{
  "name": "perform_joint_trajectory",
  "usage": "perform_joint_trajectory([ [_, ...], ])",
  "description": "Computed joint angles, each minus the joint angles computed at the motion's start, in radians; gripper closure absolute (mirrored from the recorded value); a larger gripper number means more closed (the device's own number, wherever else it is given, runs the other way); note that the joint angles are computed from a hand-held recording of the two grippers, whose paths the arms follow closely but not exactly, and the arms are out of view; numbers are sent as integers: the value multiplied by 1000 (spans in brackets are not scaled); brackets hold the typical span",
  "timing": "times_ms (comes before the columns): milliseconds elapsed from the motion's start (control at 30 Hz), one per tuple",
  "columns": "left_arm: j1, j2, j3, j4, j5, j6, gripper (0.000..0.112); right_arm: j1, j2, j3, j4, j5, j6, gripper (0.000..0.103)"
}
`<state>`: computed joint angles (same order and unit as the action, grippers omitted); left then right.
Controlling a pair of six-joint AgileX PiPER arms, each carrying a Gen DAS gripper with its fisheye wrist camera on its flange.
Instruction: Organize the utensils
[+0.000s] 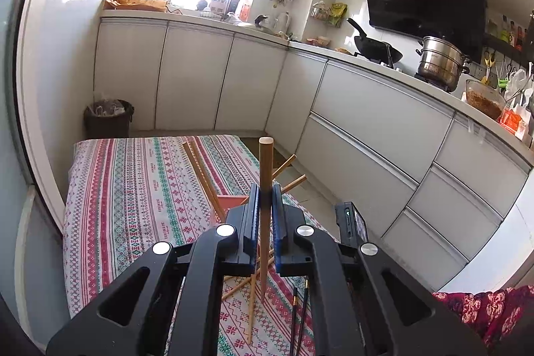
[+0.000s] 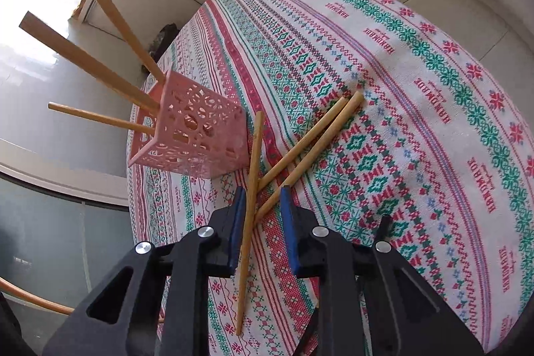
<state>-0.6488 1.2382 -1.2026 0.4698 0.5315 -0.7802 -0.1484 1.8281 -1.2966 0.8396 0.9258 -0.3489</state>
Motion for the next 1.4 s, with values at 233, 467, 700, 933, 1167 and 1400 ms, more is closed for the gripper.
perform_joint_trajectory([
  [233,1,2,-1,-16,1,17,106,105,-43,70,-36,-153,-8,74],
  [467,8,-20,18,-12,-6,9,105,260,-48,57,-280,-273,167,67],
  [700,17,-41,30,-18,-16,14,105,256,0,13,-373,-225,240,95],
  [933,9,-32,29,-20,-19,11,105,55,-112,153,-110,-177,-41,95],
  [1167,-6,-31,27,2,-16,-8,105,-40,-120,65,-257,-66,101,95],
  [1400,-14,-28,31,31,-36,-40,105,-184,-255,133,4,-102,-161,99],
])
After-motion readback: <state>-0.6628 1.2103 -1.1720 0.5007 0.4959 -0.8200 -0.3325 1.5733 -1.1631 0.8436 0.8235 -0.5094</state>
